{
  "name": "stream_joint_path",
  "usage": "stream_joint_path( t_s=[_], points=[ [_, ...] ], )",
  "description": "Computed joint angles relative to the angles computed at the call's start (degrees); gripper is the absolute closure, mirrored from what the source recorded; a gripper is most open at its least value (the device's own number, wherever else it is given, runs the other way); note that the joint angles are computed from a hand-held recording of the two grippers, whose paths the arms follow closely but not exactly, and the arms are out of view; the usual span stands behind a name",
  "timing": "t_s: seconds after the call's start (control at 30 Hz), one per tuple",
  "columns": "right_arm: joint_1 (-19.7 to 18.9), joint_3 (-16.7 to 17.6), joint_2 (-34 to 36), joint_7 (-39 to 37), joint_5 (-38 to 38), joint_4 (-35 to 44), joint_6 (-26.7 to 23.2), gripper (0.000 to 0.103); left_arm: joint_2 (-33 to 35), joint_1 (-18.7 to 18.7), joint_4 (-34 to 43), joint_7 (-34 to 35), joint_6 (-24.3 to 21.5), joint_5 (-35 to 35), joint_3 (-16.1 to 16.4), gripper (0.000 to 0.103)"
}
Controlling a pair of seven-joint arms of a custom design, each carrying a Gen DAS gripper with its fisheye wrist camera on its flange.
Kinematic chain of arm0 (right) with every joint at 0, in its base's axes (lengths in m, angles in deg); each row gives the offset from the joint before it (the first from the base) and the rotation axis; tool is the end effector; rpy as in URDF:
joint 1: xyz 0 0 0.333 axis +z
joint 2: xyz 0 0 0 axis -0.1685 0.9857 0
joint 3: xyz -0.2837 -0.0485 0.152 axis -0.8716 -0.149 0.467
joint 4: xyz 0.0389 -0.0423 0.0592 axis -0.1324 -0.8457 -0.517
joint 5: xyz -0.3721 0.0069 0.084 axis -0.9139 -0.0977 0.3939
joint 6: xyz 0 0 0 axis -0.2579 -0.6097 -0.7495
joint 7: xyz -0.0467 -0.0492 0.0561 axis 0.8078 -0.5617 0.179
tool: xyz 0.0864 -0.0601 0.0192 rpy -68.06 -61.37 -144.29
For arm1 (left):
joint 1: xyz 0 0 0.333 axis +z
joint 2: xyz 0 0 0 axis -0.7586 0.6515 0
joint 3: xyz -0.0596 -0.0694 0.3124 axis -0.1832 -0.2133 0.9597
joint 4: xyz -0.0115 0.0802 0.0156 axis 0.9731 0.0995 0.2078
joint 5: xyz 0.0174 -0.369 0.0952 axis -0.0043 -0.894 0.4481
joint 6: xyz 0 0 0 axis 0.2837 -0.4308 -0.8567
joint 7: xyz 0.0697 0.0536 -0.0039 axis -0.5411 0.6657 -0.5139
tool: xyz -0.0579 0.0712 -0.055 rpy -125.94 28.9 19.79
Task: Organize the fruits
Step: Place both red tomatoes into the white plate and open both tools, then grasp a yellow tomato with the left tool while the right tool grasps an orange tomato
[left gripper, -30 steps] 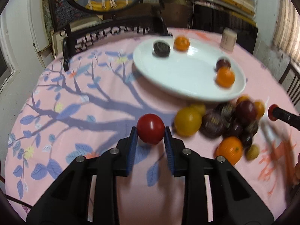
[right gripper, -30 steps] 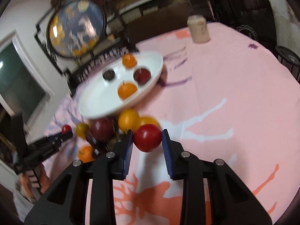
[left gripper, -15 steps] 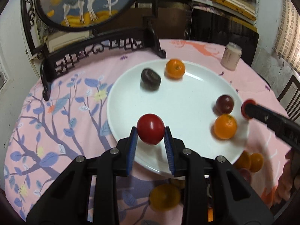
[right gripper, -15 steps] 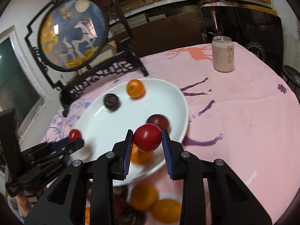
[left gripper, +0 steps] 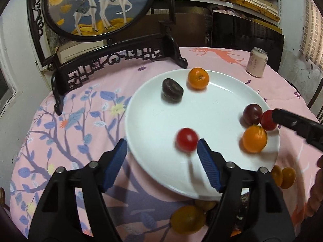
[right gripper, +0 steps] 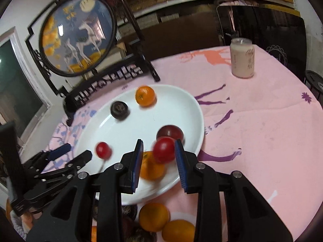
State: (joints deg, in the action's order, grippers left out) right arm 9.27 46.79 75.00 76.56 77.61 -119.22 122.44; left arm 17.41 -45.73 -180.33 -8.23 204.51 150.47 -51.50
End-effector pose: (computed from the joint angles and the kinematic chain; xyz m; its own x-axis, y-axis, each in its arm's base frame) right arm 0.5718 0.2457 0.4429 0.3088 -0.8795 -0.3622 -0.7213 0.0318 -0.6919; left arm 0.5393 -0.0628 0.4275 0.1525 -0.9863 -0.0633 -0.6907 -0.0606 -0.7206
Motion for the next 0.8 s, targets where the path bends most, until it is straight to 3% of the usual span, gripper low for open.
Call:
stream_joint_path(
  t_s=[0.1, 0.3, 0.43, 0.5, 0.6, 0.8],
  points=[
    [-2.1, 2.14, -2.35, -6.58, 8.13, -1.4, -0.56, 0.07, -1.5, 0.47, -1.97, 1.1, 0.93, -1.77, 0.19, 0.03],
    [-1.38, 0.41, -7.18, -17.12, 23.18, -6.12, -3.0, 0.07, -6.14, 1.64, -7.45, -0.83, 2.11, 0.55, -0.46, 0.029],
    [0.53, -1.7, -10.22, -18.16, 25.83, -10.22, -3.62, 0.069, -9.74, 1.88, -12.76, 2.75, 3.23, -2.67, -0.73, 0.026],
    [1.39, -2.23, -11.27, -20.23, 28.44, -11.37, -2.98, 0.057, -10.47, 2.58, -13.8, 2.71, 3.53, -2.45, -1.49, 0.026],
    [2.49, -2.71, -11.46, -21.79, 30.01, -11.65, -1.0, 0.052, -10.87, 3.16, -14.64, 3.01, 4.62, -2.64, -2.12, 0.025],
    [2.93, -3.36, -10.79, -17.2, 25.15, -11.77, -1.43, 0.047, -11.07, 3.24, -15.35, 4.04, 5.0, -3.22, -2.84, 0.024]
  ],
)
